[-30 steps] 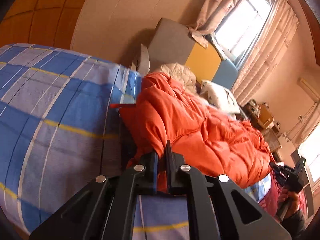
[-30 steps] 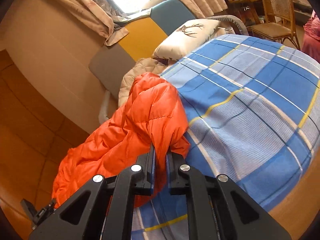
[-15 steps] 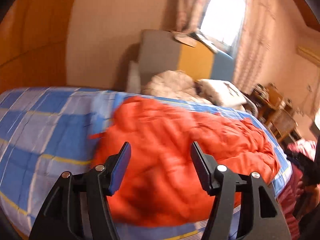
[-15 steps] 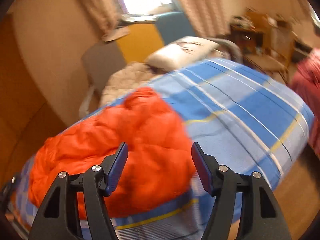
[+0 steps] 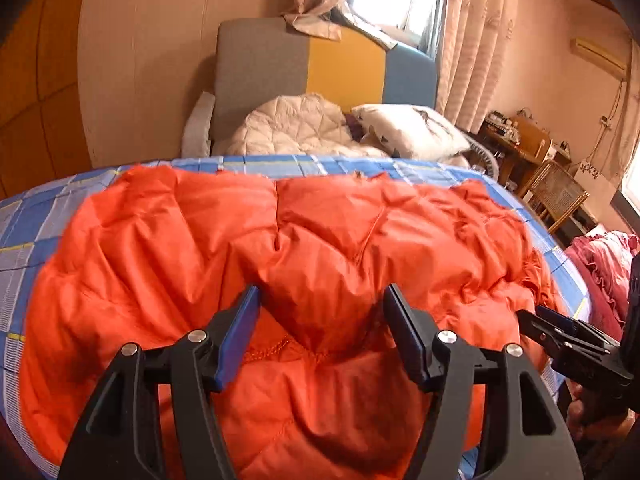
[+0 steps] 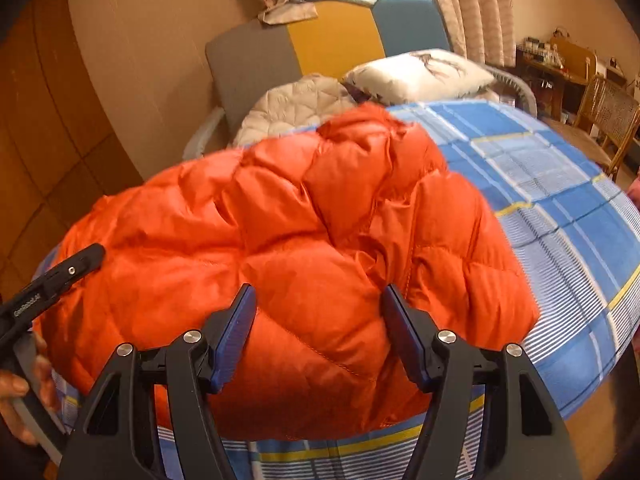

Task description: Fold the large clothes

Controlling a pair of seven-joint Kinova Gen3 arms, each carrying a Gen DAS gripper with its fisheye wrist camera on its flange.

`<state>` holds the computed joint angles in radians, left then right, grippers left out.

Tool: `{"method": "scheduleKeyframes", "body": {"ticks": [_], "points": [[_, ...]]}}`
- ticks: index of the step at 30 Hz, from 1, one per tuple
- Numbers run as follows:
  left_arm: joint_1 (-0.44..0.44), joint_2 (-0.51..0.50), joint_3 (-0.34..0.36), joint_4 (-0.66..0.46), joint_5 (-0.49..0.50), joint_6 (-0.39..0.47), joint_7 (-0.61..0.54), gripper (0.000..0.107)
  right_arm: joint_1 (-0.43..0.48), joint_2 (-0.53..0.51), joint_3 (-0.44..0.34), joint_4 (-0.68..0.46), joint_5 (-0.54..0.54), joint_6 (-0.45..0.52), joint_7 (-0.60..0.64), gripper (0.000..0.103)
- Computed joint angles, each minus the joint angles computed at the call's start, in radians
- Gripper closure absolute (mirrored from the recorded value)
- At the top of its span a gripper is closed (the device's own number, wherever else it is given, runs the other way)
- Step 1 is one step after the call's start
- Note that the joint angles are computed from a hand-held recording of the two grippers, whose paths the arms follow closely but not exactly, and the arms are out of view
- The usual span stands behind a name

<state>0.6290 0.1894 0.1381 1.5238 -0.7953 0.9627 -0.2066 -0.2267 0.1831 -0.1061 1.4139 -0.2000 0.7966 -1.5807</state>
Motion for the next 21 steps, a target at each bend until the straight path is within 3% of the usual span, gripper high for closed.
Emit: {"method": "scheduleKeyframes", "body": {"ticks": [11,17,21], "points": [[-0.005,0.048,-0.038,0.053,0.013,-0.083,0.040,0.042,0.026,0.024,-0.015,0.068,-0.079,-0.075,0.056,0.037],[-0.006,0.023,-0.034,0.090,0.003,-0.124,0.021,0.043,-0.023,0.023,0.008,-0.002,0.011,0.016,-0.053,0.034],[-0.011,-0.007,-0.021,0.090,0.008,-0.104,-0.018,0.043,-0.065,-0.030,0.023,0.003,0.101,0.017,-0.151,0.032]]}}
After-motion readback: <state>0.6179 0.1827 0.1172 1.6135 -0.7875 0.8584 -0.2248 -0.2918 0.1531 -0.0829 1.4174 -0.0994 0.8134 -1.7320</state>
